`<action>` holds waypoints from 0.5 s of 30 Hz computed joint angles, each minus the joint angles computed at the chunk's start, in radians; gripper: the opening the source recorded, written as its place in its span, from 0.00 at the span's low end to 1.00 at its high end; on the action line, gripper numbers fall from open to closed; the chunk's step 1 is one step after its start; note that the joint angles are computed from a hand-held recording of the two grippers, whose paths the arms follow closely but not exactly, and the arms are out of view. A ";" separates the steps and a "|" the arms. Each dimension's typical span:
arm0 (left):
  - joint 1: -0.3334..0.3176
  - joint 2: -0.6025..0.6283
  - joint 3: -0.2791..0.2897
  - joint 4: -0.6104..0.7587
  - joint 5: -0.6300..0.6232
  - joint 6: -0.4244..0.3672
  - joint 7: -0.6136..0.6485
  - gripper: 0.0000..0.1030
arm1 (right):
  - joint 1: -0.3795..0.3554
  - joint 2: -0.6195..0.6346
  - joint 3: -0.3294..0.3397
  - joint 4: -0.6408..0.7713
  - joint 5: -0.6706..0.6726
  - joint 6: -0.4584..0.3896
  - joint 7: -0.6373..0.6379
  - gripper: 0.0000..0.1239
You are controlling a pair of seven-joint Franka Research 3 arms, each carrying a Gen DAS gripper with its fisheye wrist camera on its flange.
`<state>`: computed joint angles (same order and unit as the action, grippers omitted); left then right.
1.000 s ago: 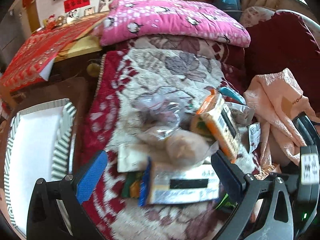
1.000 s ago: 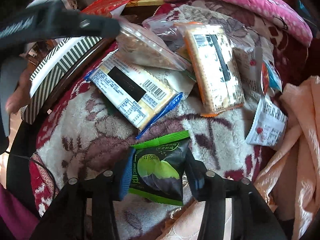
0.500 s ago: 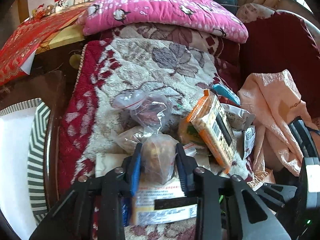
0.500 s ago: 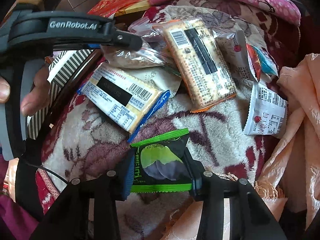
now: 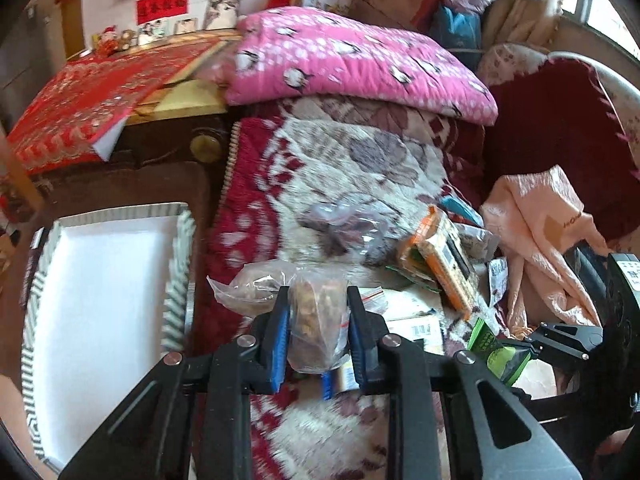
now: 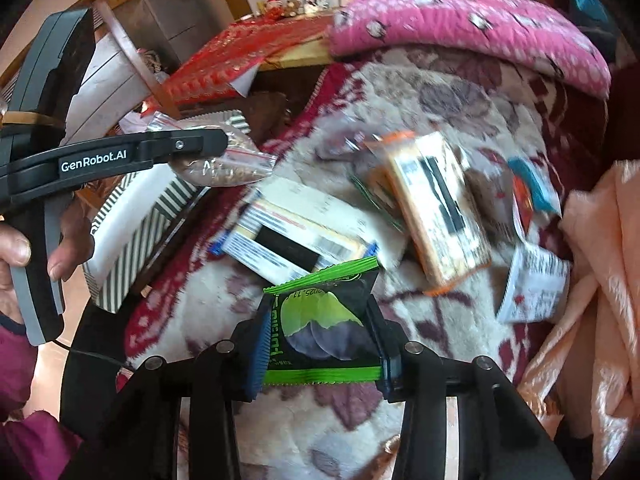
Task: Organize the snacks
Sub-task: 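Carry both packets over the striped white tray and open both grippers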
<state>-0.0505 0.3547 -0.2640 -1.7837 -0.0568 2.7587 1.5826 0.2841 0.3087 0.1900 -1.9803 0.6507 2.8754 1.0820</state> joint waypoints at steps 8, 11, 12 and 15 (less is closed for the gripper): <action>-0.018 -0.083 0.101 -0.079 0.142 0.060 -0.133 0.24 | 0.029 0.054 0.014 0.116 -0.034 -0.028 -0.004 0.36; 0.000 -0.100 0.114 -0.095 0.176 0.069 -0.166 0.24 | 0.050 0.086 0.010 0.175 -0.069 -0.052 0.012 0.36; 0.005 -0.105 0.120 -0.101 0.189 0.072 -0.179 0.24 | 0.060 0.102 0.006 0.202 -0.086 -0.063 0.022 0.36; 0.017 -0.116 0.142 -0.112 0.232 0.073 -0.223 0.24 | 0.074 0.136 0.008 0.261 -0.114 -0.089 0.035 0.36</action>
